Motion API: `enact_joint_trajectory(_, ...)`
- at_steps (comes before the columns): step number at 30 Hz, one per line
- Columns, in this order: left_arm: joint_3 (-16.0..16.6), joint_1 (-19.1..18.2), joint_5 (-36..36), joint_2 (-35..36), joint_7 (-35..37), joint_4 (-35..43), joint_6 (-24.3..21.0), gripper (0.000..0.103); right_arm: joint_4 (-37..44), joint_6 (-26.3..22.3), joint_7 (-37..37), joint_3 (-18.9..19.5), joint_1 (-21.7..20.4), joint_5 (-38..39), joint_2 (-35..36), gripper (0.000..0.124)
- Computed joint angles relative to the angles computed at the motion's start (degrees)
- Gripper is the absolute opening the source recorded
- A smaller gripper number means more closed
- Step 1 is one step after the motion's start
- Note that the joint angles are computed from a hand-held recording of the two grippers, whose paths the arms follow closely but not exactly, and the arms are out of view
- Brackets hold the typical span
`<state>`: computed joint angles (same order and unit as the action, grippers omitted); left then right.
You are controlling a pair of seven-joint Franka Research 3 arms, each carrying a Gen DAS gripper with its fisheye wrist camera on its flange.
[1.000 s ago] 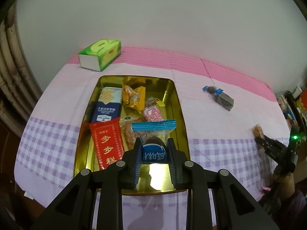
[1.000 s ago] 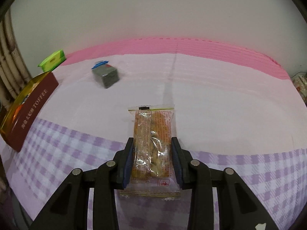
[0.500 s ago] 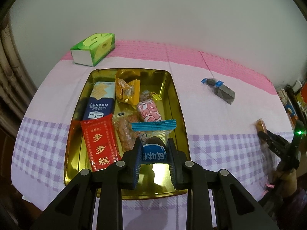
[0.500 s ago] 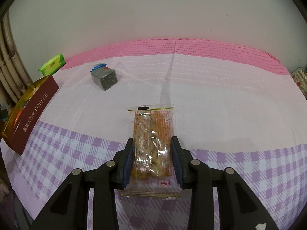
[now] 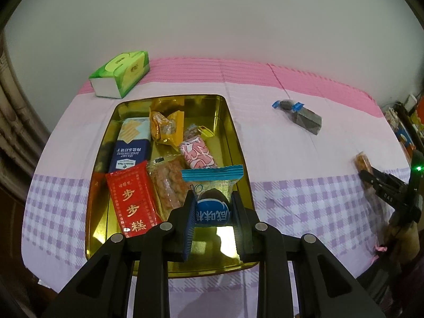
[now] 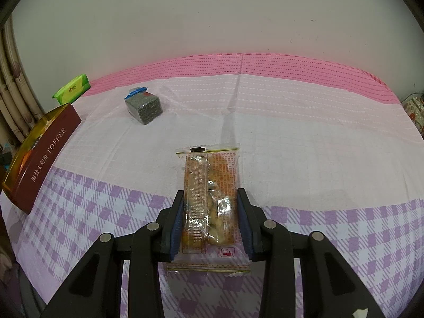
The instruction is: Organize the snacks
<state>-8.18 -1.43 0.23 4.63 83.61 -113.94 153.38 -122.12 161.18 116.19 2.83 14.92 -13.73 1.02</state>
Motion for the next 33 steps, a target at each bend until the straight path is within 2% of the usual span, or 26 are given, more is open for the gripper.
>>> enact_joint_trajectory(19,0.08,-0.15,1.76,0.53,-1.37,0.64,-1.05,0.028,-0.07,-0.04,0.43,-0.02,0.04,-0.43,-0.04,0.035)
enact_joint_trajectory(24,0.15,-0.19,2.88,0.25,-2.13,0.28,-0.43,0.035,-0.08,-0.05,0.49,-0.01,0.04,-0.48,-0.04,0.036)
enact_joint_trajectory(33,0.36,-0.41,5.42,-0.1,-4.14,0.12,-0.19,0.041,-0.02,-0.24,0.62,-0.02,0.01,-0.72,-0.09,0.036)
